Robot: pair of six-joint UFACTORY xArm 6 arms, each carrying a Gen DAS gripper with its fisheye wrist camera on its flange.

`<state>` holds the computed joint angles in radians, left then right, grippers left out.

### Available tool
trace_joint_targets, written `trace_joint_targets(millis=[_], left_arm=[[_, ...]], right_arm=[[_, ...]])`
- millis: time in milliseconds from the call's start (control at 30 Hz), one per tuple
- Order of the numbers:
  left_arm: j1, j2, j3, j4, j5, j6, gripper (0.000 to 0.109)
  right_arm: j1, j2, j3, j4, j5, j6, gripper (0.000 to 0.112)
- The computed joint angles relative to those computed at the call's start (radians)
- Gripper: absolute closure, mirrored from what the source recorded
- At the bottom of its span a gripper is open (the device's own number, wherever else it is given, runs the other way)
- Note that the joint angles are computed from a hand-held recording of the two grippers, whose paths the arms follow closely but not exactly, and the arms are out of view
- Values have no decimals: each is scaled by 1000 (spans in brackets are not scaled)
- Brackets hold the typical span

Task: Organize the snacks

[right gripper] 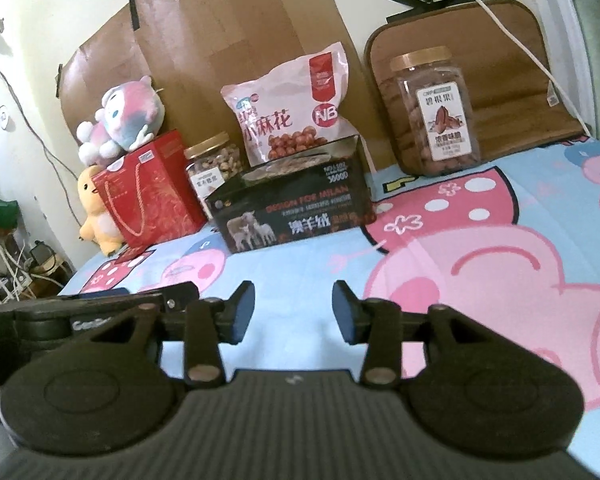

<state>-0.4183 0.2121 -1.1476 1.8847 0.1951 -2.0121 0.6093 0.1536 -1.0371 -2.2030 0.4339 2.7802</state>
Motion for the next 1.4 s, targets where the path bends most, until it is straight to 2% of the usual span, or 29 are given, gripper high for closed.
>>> trace_joint_targets(millis=[133,200,267,367,467,500,767,1067,1400], left_arm=[[-2,-37,41,4,4,-45,6],[-9,-51,62,-65,21,19,6],[-24,-62,77,-104,59,56,6],[-44,-71,92,-133,105,92,6],[-56,-77,100,-149,120,116,6],[-61,-80,105,-154,123,121,6],[-84,-94,119,-154,154,120,6],[-62,-90,118,-240,144,160,6],[-44,-90,125,-273,138,166,6]], right_arm=[[14,-4,13,12,-5,-8,64],[22,-11,25,22,5,-13,57],[27,-19,37,26,13,-11,55],[32,-29,49,33,22,-4,53],[36,-37,61,37,32,21,41],[37,-39,65,37,33,29,40],[53,-50,84,98,59,-10,39],[97,-70,111,188,173,-105,39],[139,-76,116,194,245,-131,39]])
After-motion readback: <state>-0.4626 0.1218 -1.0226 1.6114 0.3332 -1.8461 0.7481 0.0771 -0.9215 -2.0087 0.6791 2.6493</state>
